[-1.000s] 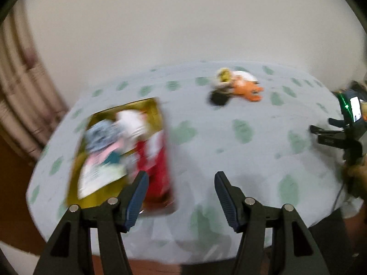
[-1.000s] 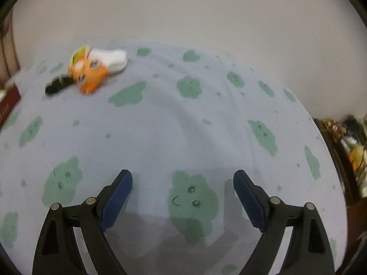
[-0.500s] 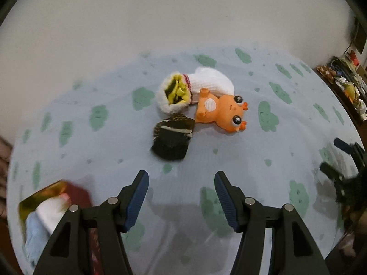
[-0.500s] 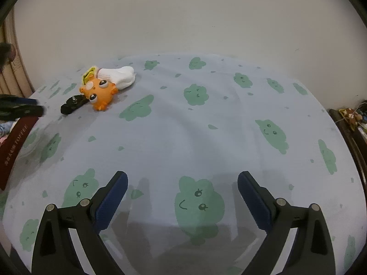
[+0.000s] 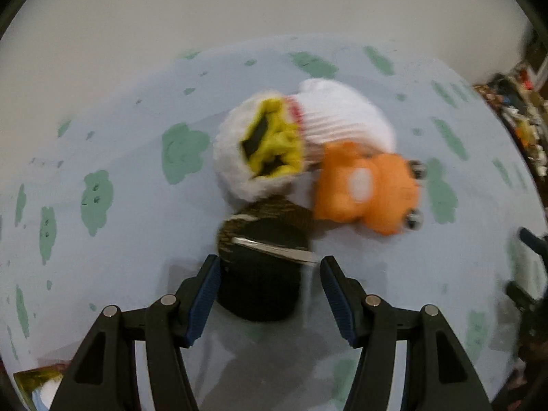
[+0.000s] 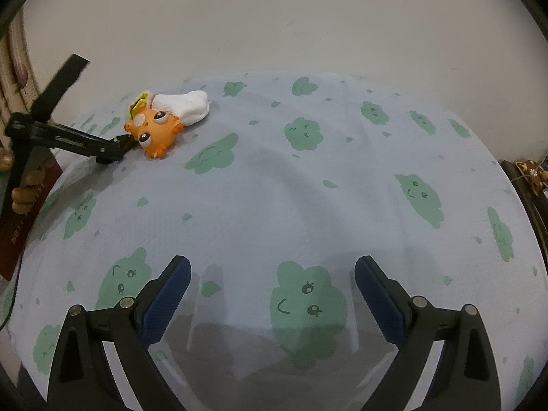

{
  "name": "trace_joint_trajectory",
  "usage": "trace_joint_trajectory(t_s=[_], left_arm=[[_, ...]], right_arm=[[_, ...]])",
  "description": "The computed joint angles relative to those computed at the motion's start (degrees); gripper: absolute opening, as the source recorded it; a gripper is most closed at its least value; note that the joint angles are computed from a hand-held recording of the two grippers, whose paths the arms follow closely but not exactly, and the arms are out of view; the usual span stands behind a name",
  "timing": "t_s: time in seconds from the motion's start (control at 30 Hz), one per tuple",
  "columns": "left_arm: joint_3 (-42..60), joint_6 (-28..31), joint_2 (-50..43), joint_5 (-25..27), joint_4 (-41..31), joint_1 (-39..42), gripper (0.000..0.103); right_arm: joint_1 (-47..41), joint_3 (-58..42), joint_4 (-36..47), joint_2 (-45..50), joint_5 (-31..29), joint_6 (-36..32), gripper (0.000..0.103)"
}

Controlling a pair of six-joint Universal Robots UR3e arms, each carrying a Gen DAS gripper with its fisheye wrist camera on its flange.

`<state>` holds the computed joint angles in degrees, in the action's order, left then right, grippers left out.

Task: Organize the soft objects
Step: 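Reach the left tool to the black knit item with hair clip and grasp it, then carry the black item into the tin with left tool while right tool grasps orange plush toy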

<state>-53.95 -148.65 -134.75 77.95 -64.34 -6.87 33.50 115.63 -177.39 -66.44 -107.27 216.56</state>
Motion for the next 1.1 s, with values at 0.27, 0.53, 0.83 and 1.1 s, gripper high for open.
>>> trace_joint_trajectory(t_s=[0.27, 0.53, 0.83, 1.1], left_arm=[[-0.7, -1.4, -1.6, -2.7, 5.4, 0.8, 0.061], [-25.2, -5.9, 13.6, -8.7, 17.1, 3.3, 0.041], [-53.5, -4.7, 43.4, -15.9, 17.5, 9.6, 0.041], [-61.4, 2.1, 64.6, -20.1, 2.2, 24.6, 0.041]], right_arm=[[-0.1, 0.1, -0.1, -0.1, 0.2, -0.1, 0.096], [-0.9, 0.9, -0.7, -0.3, 1.6, 0.1, 0.096], [-0.8, -9.7, 1.1, 3.6, 7.9, -10.2, 0.092], [-5.3, -40.5, 16.3, 16.7, 19.2, -20.0, 0.064]])
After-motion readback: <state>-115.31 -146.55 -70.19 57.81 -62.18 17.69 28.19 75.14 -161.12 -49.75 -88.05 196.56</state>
